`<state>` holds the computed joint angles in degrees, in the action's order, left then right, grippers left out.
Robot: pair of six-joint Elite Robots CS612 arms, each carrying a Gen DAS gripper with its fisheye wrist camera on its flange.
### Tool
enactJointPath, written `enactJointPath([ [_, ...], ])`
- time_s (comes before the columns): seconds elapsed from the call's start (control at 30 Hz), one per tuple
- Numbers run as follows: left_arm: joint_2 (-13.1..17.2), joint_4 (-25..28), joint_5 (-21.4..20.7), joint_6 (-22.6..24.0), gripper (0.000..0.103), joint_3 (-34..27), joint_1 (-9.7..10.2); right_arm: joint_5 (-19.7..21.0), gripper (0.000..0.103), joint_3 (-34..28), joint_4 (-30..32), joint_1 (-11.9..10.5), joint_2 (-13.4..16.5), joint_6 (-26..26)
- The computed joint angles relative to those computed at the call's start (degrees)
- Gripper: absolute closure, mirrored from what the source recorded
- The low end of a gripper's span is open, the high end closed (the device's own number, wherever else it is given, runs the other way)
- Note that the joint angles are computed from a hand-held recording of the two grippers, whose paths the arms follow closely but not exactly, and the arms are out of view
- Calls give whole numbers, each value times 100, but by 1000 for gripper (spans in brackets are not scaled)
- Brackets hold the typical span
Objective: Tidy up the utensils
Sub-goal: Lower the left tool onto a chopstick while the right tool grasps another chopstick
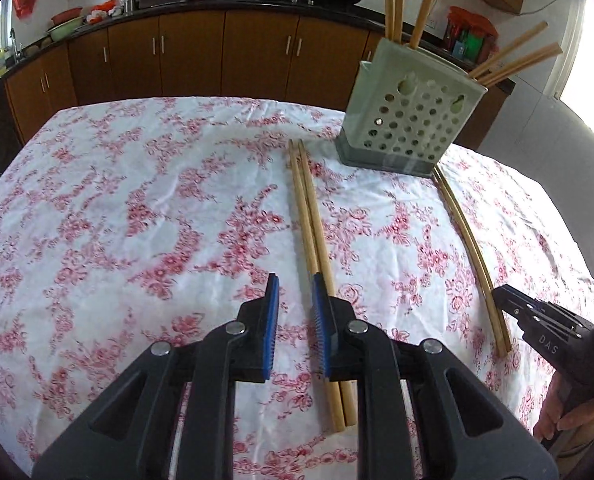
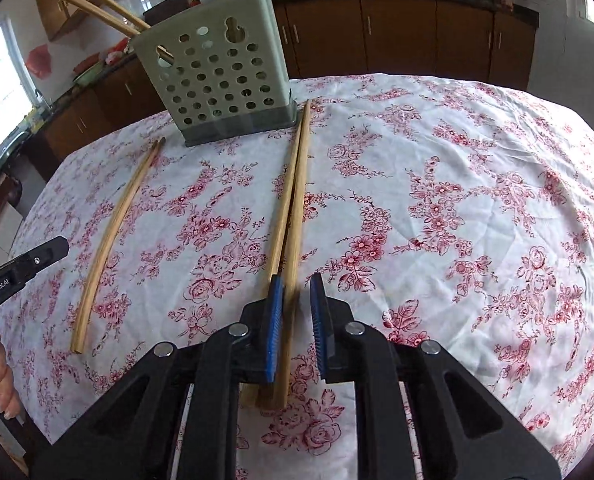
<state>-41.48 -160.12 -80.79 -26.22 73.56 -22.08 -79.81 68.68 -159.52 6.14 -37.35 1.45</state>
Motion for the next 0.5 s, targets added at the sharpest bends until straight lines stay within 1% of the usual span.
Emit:
enactJointPath([
  [0.07,18,20,-80,10,84,-18,2,-342,95,34,-95,-5,-16,92],
  [0.13,31,42,-169,-11,85,-26,5,-502,95,43,-113,-34,-19,306],
  [0.2,53,74,-233,-21,85,-62,7,-484,95,61,-127,-71,-25,394],
  [0.33,90,150,-258,16,86,-97,-4,-538,95,99,-178,-77,-40,235],
  [0.5,137,252,-171,129,86,-143,-34,-557,95,139,-225,-70,-58,194],
])
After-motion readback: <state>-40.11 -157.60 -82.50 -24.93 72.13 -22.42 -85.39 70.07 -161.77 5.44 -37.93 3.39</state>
